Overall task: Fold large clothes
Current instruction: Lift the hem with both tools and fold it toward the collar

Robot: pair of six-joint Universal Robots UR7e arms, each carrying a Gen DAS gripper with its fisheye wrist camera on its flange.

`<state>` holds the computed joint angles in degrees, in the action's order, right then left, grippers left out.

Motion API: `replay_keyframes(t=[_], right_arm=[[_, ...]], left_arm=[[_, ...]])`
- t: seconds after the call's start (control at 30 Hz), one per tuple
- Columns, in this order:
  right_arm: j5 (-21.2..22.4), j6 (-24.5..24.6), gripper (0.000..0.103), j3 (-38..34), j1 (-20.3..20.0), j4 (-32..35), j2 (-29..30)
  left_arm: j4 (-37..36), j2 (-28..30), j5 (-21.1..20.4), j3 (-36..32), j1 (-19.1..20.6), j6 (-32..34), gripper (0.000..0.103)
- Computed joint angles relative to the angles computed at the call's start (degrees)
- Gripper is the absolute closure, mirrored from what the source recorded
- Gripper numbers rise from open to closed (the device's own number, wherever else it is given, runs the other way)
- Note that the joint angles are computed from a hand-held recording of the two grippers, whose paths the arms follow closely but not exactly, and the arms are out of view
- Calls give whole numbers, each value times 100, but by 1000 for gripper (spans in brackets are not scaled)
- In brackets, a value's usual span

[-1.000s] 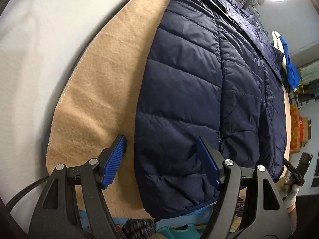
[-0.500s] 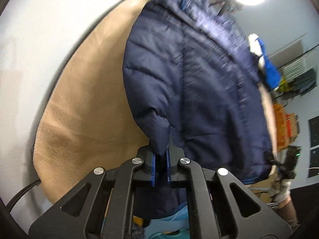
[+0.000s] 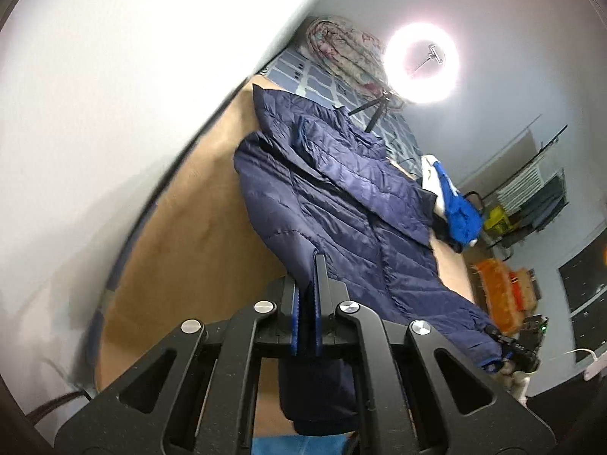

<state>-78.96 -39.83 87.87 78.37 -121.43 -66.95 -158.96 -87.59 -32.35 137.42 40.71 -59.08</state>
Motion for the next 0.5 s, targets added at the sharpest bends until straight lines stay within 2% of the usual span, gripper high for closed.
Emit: replay_keyframes(t=[0.07,0.13,0.3,0.5], right_arm=[[-331,15,99,1,115,-139,101],[-461,118,99,-87,186,-89,211],[-427,157,99,-394,364,-29,385],[-381,470,99,-1124,589,-25,855]], left_arm=[[-24,76,-40,-135,110,112,100],[-80,154,-78,-269,206,328,100],[-444,495,-55,-709,481,1029,100],[-1008,1014,-59,-1458,937,2009,100]])
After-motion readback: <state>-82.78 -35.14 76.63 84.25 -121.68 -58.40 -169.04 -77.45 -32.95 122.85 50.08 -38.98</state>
